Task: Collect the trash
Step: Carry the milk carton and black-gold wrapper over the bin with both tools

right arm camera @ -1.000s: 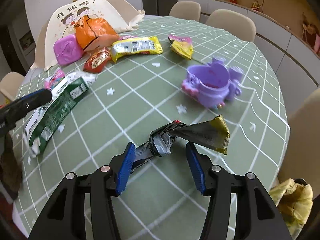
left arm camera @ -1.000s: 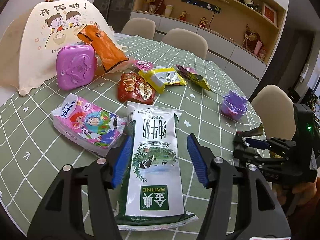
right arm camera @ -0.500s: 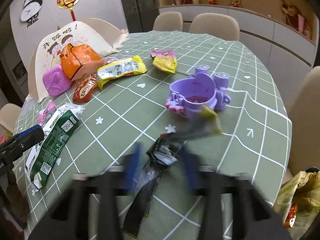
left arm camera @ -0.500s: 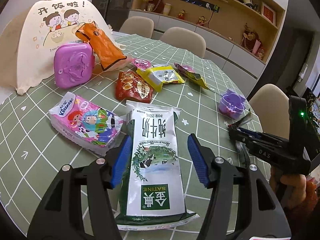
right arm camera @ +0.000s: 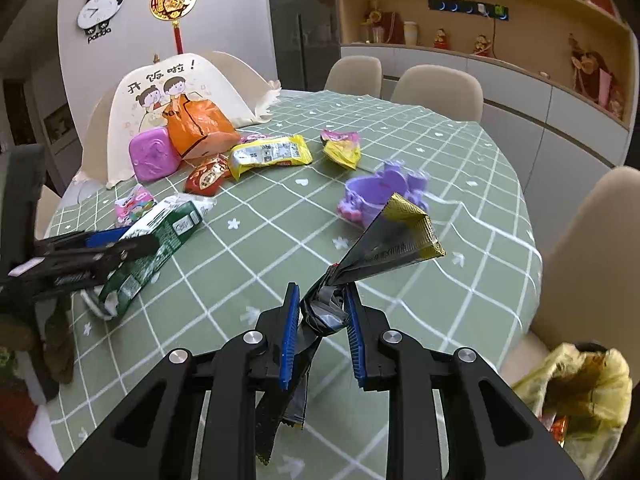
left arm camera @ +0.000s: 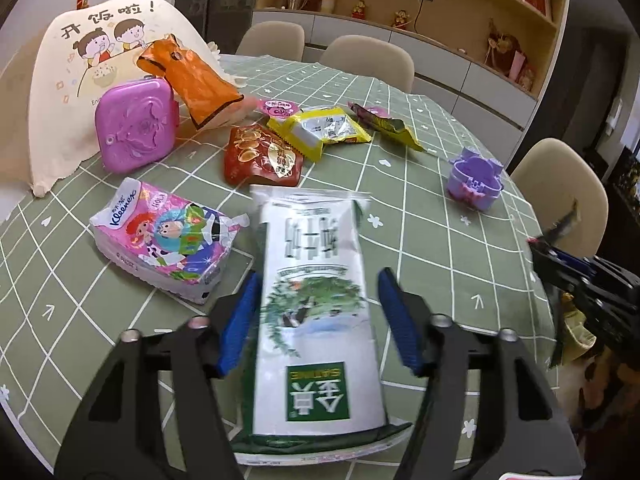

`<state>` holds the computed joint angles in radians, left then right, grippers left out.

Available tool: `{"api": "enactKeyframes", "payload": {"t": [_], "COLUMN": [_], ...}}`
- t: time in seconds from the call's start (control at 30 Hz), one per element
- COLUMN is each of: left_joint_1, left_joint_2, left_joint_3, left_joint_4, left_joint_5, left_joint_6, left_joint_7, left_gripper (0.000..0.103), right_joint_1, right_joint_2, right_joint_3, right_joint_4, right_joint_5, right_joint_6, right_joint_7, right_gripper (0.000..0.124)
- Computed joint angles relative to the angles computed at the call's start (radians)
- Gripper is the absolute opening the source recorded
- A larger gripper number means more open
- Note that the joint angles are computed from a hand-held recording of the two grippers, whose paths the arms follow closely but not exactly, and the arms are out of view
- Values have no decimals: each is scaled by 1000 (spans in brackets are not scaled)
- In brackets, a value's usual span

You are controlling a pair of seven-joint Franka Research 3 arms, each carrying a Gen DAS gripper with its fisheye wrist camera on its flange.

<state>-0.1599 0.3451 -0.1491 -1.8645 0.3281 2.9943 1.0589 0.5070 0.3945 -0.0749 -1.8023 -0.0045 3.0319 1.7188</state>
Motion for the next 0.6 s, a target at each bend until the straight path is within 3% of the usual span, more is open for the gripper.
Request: {"api": "enactKeyframes", "payload": {"t": [0.17,0.4,0.5,0.6], "left_joint_1": [-29,-166,-171,-157], "left_joint_2": [-13,-47,-43,-21], "left_joint_3": [20,129,105,44], "left_joint_4": [-7,-5,13,56], "left_joint_5": [30,213,243,220], "left_joint_6": [13,70,75,64], "left_joint_7": [-34,-235,-262,-222], "left_gripper": [49,49,49,49], "right_joint_1": [-20,-92,-110,-147], "right_joint_2": [-76,-174,-217,-261], "right_joint_3": [13,69,72,85], "right_joint_4": [-117,-259,-318,-378], "right_joint_5": [18,116,158,199], "right_joint_6": [86,203,242,275], "right_joint_7": [-28,-123,-165,-195], "right_gripper": [23,23,23,23]}}
